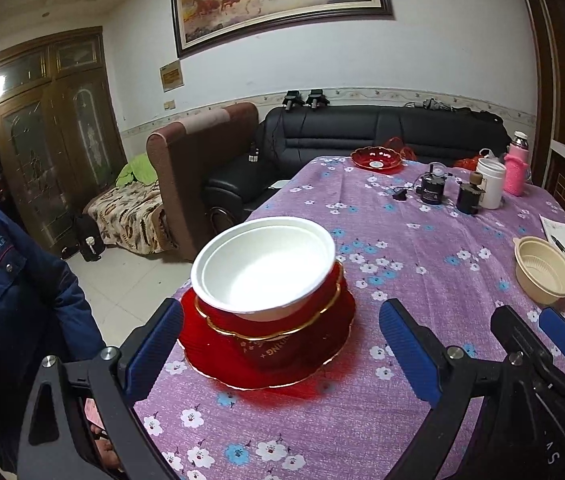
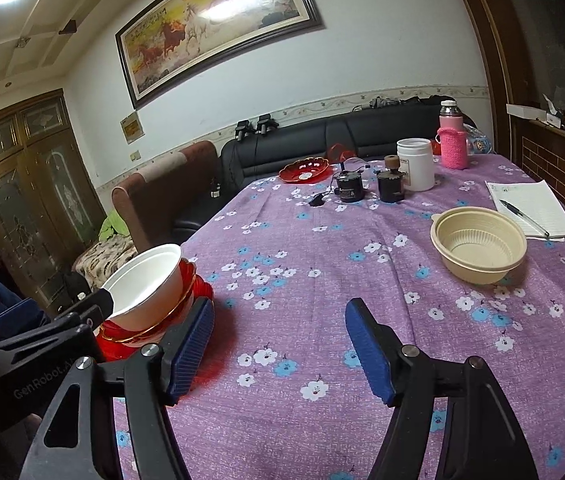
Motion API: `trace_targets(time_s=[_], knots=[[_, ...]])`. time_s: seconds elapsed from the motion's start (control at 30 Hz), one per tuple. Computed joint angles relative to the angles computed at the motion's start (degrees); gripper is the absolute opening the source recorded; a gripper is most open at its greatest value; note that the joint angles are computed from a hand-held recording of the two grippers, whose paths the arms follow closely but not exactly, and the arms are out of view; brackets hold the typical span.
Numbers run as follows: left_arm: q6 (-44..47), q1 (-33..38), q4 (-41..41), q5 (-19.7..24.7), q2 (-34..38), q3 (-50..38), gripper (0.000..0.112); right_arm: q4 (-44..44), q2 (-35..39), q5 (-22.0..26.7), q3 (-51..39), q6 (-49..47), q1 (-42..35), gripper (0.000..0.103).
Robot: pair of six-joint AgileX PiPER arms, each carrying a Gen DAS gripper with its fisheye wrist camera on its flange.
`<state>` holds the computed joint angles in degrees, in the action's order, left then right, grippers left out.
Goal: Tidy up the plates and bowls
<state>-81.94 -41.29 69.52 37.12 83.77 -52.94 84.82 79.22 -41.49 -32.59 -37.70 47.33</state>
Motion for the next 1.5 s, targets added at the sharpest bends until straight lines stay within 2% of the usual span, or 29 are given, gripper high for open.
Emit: trace_targets(time_s=[0.33,0.87,1.5], knots=[[0.9,-1.2,-1.0,0.0,1.9,-1.1,0.098,-1.6,0.2,2.4,1.6,2.8,-2.7,0.074],[0.6,-0.7,-1.6,-1.8,3.8,-1.3,0.098,-2.9,1.5,3.6,2.3,4.6,-3.9,0.074],[-0.5,-1.3,-1.9,-1.5,6.8,-3.2,0.098,-5.7,2.9,5.9,3.1,6.7,-6.6,0.074]])
